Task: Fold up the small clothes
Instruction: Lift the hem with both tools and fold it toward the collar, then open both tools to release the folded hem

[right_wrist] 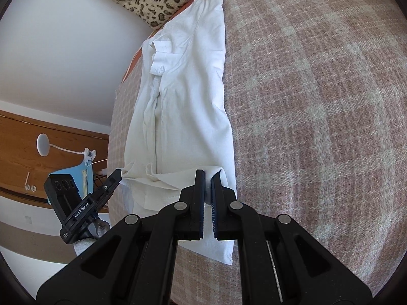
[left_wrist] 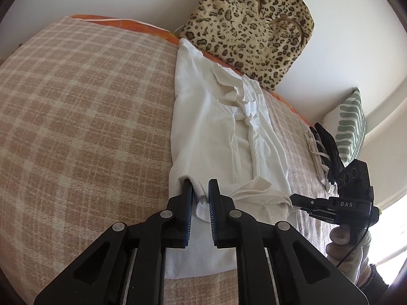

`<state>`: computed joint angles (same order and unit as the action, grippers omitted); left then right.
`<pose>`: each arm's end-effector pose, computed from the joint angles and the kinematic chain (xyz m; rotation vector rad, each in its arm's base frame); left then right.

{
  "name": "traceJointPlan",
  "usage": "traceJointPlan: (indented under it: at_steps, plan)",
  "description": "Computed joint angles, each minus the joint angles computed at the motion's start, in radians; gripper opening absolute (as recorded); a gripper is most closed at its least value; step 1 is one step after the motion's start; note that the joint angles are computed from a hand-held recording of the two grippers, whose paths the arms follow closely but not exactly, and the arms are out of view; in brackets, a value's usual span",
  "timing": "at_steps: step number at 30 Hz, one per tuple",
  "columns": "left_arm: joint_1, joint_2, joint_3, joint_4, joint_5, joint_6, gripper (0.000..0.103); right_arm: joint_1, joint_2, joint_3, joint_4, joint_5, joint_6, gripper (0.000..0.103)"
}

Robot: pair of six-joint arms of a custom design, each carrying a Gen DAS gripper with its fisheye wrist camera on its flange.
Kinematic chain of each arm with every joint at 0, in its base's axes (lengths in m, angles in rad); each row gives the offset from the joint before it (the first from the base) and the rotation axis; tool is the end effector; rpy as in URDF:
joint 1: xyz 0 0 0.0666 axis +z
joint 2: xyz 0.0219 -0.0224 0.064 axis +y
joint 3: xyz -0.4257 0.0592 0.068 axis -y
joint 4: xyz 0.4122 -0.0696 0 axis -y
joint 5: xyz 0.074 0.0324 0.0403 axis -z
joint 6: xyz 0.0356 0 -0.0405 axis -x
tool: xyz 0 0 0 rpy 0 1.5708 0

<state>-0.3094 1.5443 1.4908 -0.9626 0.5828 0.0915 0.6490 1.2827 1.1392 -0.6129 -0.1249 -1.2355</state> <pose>0.5127 -0.1849 0.4476 0.4981 2.5333 -0.9019 0.3588 0.2773 0.4240 0.6795 2.4911 0.9954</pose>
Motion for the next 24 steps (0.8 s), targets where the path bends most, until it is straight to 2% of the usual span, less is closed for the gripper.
traceJointPlan:
  at_steps: [5, 8, 9, 12, 16, 24]
  plan:
    - [-0.006, -0.015, 0.007, -0.012, -0.018, -0.025, 0.015, 0.003, -0.018, 0.000, -0.026, 0.019, 0.024, 0.008]
    - [-0.001, -0.038, 0.000, 0.006, -0.031, -0.053, 0.026, 0.016, -0.030, 0.020, -0.078, 0.079, 0.052, 0.015]
    - [0.001, -0.045, -0.001, 0.007, -0.032, -0.068, 0.026, 0.022, -0.036, 0.028, -0.096, 0.106, 0.065, 0.019]
    - [0.009, -0.065, -0.009, 0.014, -0.033, -0.101, 0.026, 0.035, -0.055, 0.040, -0.122, 0.153, 0.091, 0.019]
    - [0.016, -0.076, -0.013, -0.019, 0.017, -0.138, 0.026, 0.062, -0.046, 0.063, -0.124, 0.153, 0.172, 0.019]
    - [-0.015, -0.070, -0.025, -0.108, 0.035, -0.215, 0.025, 0.124, 0.064, 0.154, -0.150, 0.080, 0.346, 0.019]
